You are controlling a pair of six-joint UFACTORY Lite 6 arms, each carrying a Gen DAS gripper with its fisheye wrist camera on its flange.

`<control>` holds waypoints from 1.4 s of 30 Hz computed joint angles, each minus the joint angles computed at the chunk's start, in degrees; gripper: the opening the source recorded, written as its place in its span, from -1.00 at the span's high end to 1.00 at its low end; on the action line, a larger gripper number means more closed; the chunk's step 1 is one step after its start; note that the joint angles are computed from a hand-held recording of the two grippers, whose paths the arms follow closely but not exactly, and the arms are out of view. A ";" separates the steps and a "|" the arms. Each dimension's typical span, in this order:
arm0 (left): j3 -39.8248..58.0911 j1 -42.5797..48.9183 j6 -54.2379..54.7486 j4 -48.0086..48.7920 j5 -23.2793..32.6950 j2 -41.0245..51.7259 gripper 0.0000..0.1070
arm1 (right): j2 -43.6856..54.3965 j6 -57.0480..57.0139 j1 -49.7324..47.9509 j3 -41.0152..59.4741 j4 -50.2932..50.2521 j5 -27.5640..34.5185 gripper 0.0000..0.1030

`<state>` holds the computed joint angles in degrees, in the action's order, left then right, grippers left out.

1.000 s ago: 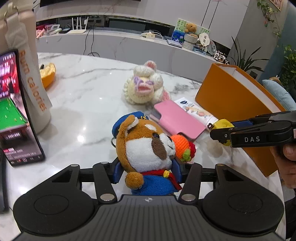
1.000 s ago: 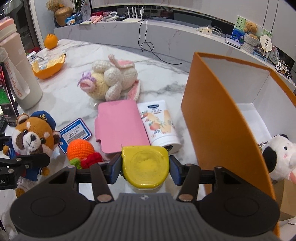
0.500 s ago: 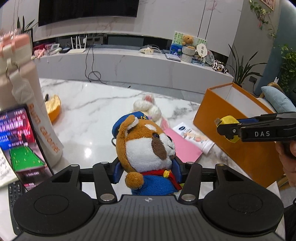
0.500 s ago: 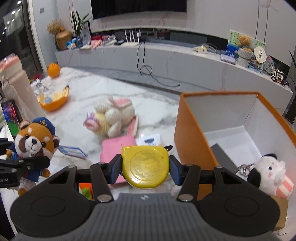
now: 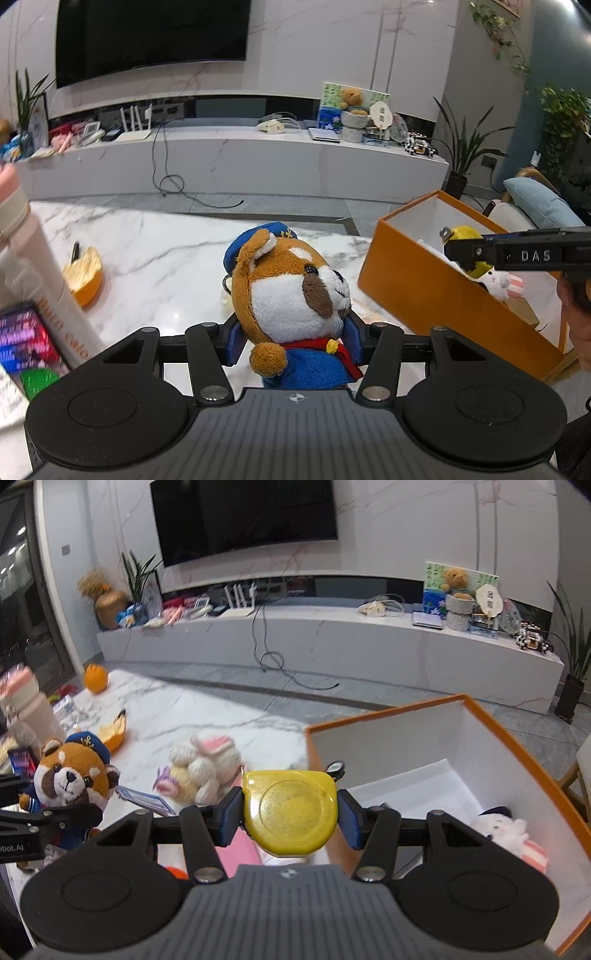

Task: Organize objects
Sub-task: 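Carry the dog plush and yellow tape measure over the orange box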

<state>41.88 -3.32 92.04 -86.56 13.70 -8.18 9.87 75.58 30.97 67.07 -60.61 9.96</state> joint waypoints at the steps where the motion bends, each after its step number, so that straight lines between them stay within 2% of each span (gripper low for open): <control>1: 0.50 -0.71 -0.10 0.08 -0.39 0.16 -0.13 | -0.67 0.39 -0.68 -0.34 -0.28 -0.24 -0.09; 16: 14.64 -15.28 -5.38 1.60 -5.82 7.92 -0.13 | -6.73 1.51 -11.11 -4.93 0.44 -3.01 -0.09; 21: 20.60 -19.76 -8.48 3.41 -6.50 12.52 -0.13 | -8.08 -4.02 -14.82 -5.57 6.06 -4.11 -0.09; 26: 26.78 -24.16 -8.37 2.25 -7.05 17.74 -0.13 | -8.58 -17.70 -19.09 -5.52 19.96 -4.69 -0.09; 31: 33.25 -27.52 -7.89 1.63 -7.25 23.58 -0.13 | -7.27 -23.83 -22.37 -4.52 26.55 -4.19 -0.09; 37: 41.47 -29.15 -28.22 21.49 -6.44 32.15 -0.13 | -5.10 -36.66 -25.57 -2.99 38.89 -3.17 -0.09; 42: 47.91 -29.64 -49.22 43.06 -5.28 39.09 -0.13 | -1.93 -39.40 -26.58 -0.74 40.91 -2.00 -0.09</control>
